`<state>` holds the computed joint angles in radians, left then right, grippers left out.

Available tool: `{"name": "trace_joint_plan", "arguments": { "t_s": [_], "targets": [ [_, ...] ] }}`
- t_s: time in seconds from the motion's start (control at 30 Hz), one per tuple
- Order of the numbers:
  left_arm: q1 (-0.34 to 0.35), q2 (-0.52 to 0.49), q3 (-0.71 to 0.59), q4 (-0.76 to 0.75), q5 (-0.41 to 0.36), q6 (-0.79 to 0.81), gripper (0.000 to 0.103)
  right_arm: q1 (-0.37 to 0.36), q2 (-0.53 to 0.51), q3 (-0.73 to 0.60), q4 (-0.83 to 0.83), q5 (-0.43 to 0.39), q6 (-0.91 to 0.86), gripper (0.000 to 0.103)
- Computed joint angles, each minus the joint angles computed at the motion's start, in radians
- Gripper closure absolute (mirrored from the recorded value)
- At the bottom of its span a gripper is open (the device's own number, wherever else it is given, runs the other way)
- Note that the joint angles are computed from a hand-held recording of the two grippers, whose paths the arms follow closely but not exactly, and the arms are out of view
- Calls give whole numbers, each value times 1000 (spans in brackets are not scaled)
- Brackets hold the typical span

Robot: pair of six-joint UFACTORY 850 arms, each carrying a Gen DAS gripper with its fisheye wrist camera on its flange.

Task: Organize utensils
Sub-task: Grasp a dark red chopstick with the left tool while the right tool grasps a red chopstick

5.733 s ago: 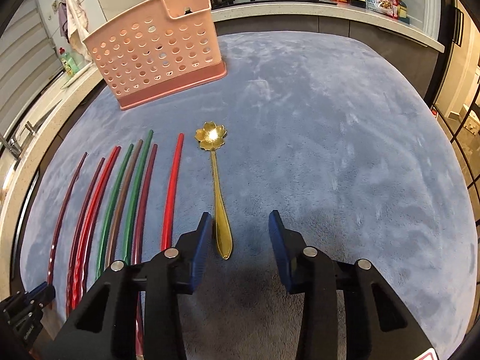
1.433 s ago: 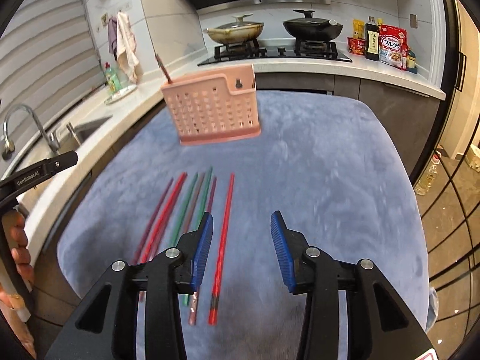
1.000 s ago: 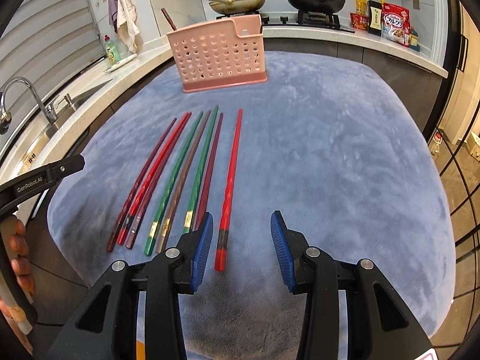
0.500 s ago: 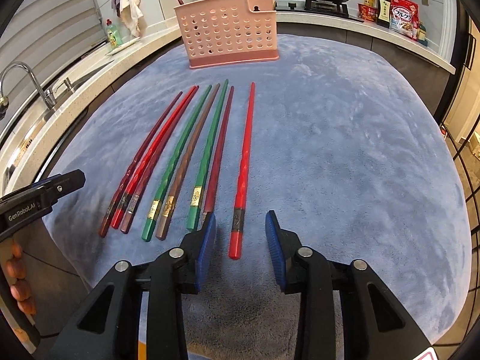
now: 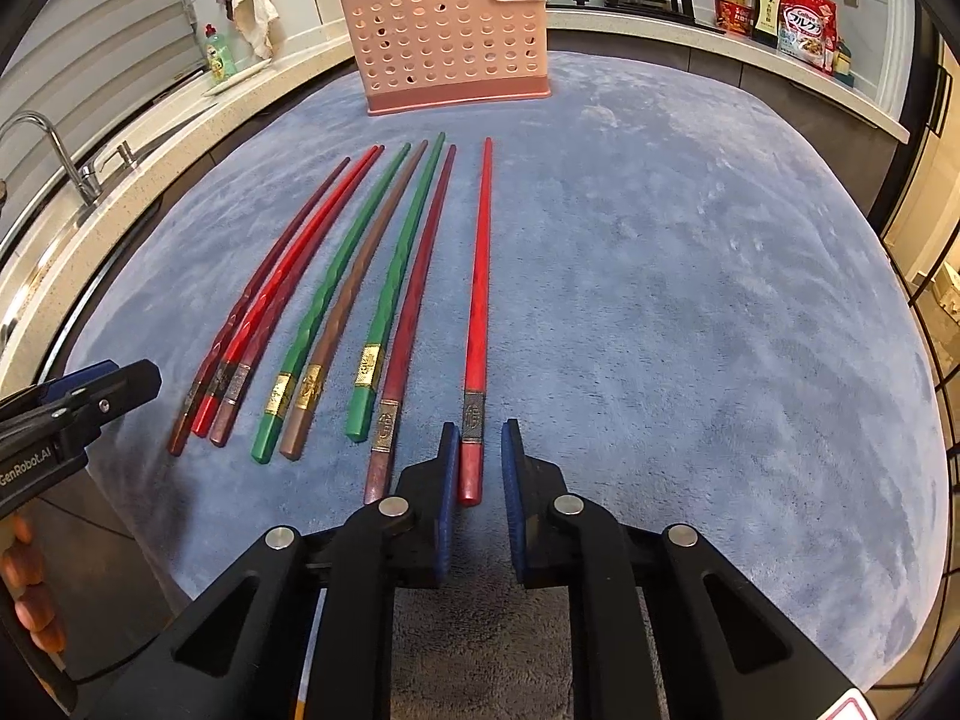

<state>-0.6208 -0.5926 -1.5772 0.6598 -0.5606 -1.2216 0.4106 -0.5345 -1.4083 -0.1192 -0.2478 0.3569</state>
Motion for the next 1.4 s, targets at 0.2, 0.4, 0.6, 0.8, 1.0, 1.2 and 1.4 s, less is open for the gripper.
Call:
{"name": "trace_joint_plan", "arguments": {
  "t_s": [0.2,0.4,0.6,0.8,1.0,1.2,1.4],
  "targets": [
    [-6,-23,-22,-35,-5,40,48,-4,0,0,23,-1,-20,96],
    [-4,-41,-33,-52,-18,56,48,-6,2,4,28,1,-25,96],
    [-5,-51,-42,-49,-25,59,49,-6,1,3,32,1,-30,96],
    [-8,-63,-57,-35,-41,51,50,-6,0,2,31,2,-29,96],
    [-6,-64,-60,-38,-45,51,62,-4,1,7,17,7,-21,96],
    [3,-53,-47,-63,-15,77,85,-5,1,7,22,8,-26,96],
    [7,-48,-43,-81,-5,95,92,-4,6,12,22,12,-23,96]
  ]
}}
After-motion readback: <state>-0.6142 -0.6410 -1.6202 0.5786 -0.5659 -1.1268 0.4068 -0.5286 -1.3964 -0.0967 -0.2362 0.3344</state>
